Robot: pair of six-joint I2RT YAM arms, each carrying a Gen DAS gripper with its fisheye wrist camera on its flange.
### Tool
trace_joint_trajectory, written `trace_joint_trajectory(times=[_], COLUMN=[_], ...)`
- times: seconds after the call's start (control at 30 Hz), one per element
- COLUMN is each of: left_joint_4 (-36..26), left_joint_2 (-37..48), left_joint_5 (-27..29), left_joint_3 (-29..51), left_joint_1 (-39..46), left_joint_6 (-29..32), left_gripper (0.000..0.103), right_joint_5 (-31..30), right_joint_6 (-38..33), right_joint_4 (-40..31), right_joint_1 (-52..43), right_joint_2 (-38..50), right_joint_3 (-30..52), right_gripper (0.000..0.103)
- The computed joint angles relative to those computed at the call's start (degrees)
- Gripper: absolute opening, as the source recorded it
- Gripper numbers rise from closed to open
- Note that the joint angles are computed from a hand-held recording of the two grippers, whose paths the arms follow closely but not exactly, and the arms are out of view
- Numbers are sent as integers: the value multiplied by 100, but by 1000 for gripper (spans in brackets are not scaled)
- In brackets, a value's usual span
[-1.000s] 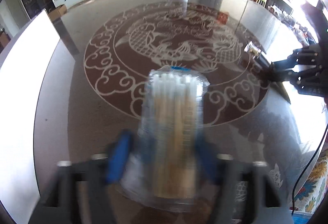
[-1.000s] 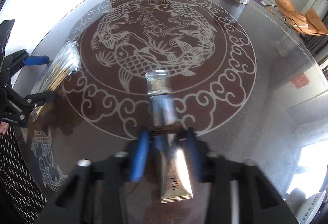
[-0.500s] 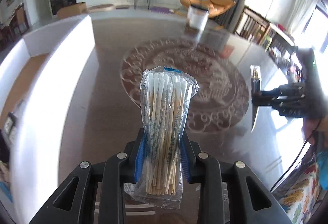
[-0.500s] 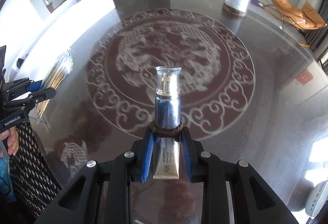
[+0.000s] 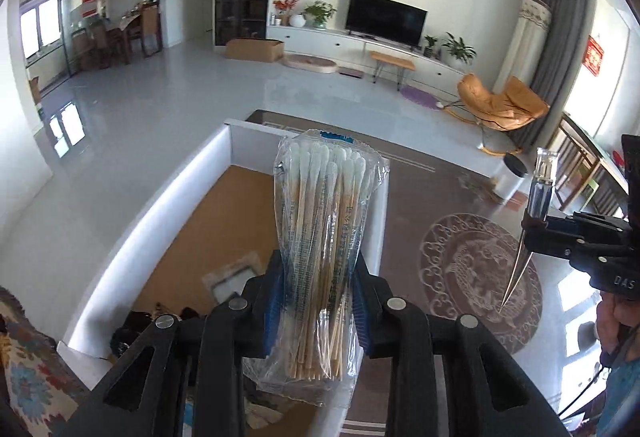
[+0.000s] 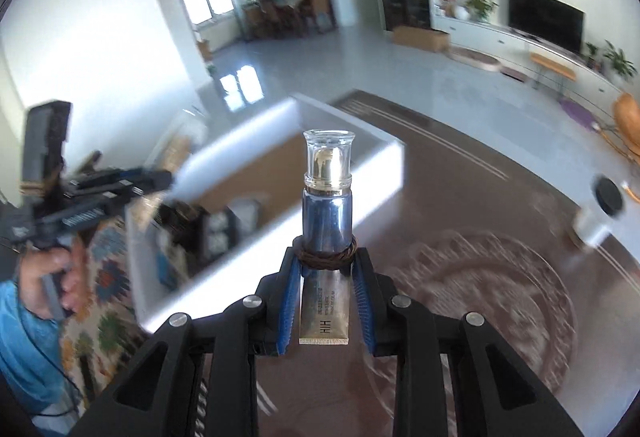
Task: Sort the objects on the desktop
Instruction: 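Carry the swab bag with the left gripper while the right gripper carries the tube to the bin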
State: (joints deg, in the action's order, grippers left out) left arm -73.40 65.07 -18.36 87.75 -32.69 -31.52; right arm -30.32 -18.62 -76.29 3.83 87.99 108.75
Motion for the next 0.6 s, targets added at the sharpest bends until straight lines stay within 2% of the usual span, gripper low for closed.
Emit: trace_joint_trajectory(times=[0.13, 0.27, 0.43, 0.57, 0.6], left_joint_4=[491, 1098, 1731, 1999, 2017], left_joint_2=[-18, 356, 1049, 1418, 1563], left_joint_5=[665, 1242, 1591, 1702, 1745], left_joint_3=[-712, -1349, -1787, -1979, -1940], left_joint_1=[1362, 2322, 2881, 3034, 3065], left_joint_6=[772, 1264, 1515, 1532, 1501], left_gripper=[30, 30, 30, 31, 33], right_joint_5=[490, 1313, 1840, 1974, 1972], right_joint_6=[1015, 1344, 1554, 1673, 1691], right_joint_4=[611, 1085, 951, 815, 769], right_joint_1=[1382, 2299, 2768, 2883, 2895], right_joint_2=[850, 1818, 3339, 4010, 4161], right_joint_3=[567, 826, 1691, 2166, 2317], right_gripper=[27, 27, 27, 28, 28])
